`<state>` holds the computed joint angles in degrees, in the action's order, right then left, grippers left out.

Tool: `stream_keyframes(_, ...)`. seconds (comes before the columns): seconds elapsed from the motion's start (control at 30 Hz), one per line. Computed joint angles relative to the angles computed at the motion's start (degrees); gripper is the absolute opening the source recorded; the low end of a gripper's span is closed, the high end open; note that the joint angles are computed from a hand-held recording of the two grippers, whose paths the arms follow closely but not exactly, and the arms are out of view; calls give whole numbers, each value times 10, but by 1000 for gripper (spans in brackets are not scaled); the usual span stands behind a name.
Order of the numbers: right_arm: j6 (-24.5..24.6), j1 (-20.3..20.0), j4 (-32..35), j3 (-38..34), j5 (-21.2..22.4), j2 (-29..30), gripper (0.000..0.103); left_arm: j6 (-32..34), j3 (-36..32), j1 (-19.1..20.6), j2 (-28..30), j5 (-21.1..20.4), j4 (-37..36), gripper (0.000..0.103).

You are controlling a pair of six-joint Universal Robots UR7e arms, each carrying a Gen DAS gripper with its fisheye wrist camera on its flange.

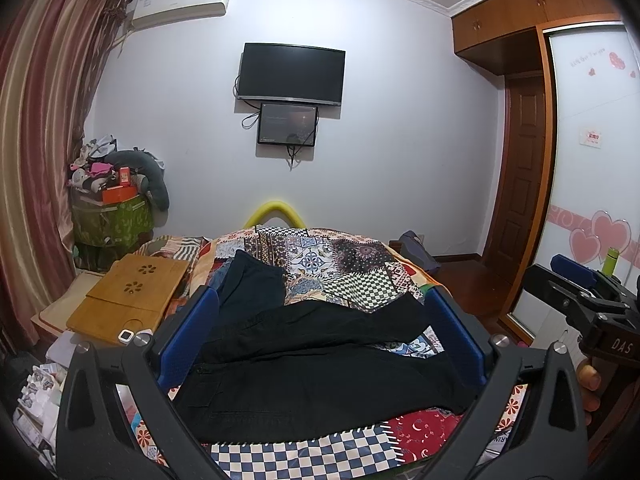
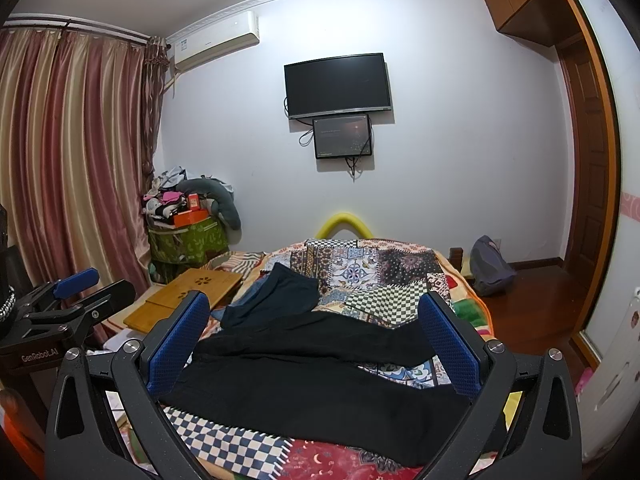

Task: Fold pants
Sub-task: 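Lower both tools onto the black trousers and close on the waistband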

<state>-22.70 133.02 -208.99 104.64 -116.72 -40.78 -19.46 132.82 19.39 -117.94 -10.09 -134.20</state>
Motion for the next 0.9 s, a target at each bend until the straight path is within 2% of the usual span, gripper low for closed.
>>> stream_keyframes(0.13,3,-3,3,-5,-2,5,103,44,3,17,14,-7,-67,103)
stream_keyframes(0.33,0,-19,40,-41,-8,23,103,173,-14,79,80,-23,-241,103)
stream_keyframes(0.5,-15,-38,73,-86,-10,48,103,219,-60,166,126,-85,-287,103)
stream_keyframes(0.67,-33,-68,126,-150,5,84,103,331,-113,261,207,-119,-419,103)
stream_keyframes(0.9,-55,-105,208,-236,17,137,103,370,-197,387,279,-195,-428,103)
